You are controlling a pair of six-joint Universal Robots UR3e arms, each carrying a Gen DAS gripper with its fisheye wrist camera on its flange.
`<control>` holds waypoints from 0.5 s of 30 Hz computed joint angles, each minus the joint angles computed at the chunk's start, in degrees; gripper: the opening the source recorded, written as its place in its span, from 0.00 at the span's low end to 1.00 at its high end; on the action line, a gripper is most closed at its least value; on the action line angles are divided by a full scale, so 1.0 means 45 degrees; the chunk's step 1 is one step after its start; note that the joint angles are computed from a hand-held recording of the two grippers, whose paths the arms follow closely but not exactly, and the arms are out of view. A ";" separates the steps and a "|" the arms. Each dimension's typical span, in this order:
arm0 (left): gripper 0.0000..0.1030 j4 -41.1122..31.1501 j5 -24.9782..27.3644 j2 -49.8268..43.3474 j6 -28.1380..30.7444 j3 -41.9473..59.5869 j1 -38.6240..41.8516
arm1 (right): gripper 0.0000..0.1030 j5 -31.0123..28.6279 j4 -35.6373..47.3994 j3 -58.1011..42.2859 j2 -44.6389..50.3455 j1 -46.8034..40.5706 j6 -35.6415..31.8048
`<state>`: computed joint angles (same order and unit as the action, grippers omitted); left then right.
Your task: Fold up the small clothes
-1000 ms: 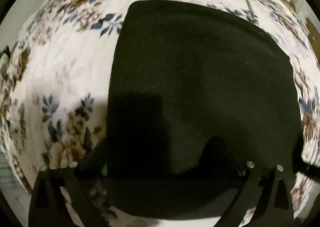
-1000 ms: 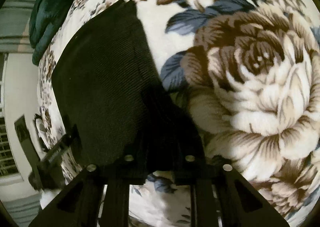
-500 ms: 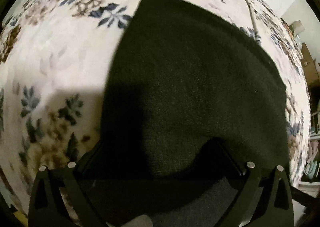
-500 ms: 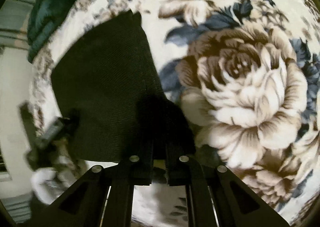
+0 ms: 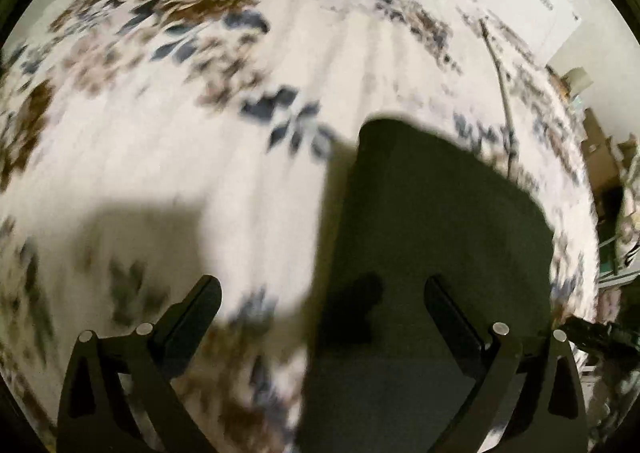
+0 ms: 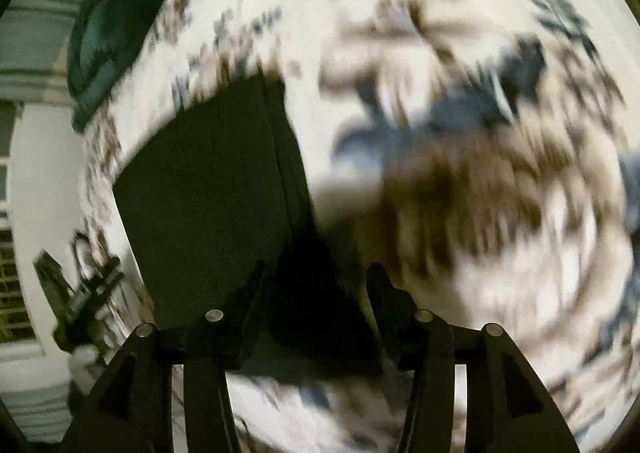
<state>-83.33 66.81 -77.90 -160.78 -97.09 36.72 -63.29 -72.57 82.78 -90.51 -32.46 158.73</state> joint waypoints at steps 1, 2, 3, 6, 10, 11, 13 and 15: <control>0.99 0.0134 -0.0179 -0.0489 -0.0113 0.0284 -0.0145 | 0.50 0.0455 -0.0458 -0.0314 0.0623 0.0104 0.0290; 0.99 0.0400 -0.0303 -0.1253 -0.0388 0.0721 -0.0460 | 0.50 0.0915 -0.0857 -0.0639 0.1256 0.0225 0.0618; 0.99 0.0524 -0.0554 -0.2010 -0.0534 0.1185 -0.0714 | 0.50 0.1363 -0.1093 -0.1092 0.1978 0.0236 0.0763; 0.93 0.1283 -0.1005 -0.4209 -0.1135 0.2532 -0.1634 | 0.52 0.2154 -0.2044 -0.2378 0.4049 0.0885 0.1811; 0.42 0.1710 -0.1589 -0.5322 -0.1236 0.3390 -0.2111 | 0.18 0.2306 -0.2778 -0.3447 0.5723 0.1822 0.2995; 0.37 0.1918 -0.1561 -0.5357 -0.1294 0.3390 -0.2216 | 0.09 0.2646 -0.3108 -0.3145 0.5717 0.1846 0.3083; 0.27 0.2159 -0.1655 -0.5463 -0.1456 0.3311 -0.2205 | 0.08 0.2806 -0.3719 -0.2844 0.5690 0.1945 0.3671; 0.27 0.2105 -0.2025 -0.5908 -0.1622 0.3553 -0.2042 | 0.08 0.2207 -0.5003 -0.2593 0.5584 0.2186 0.4471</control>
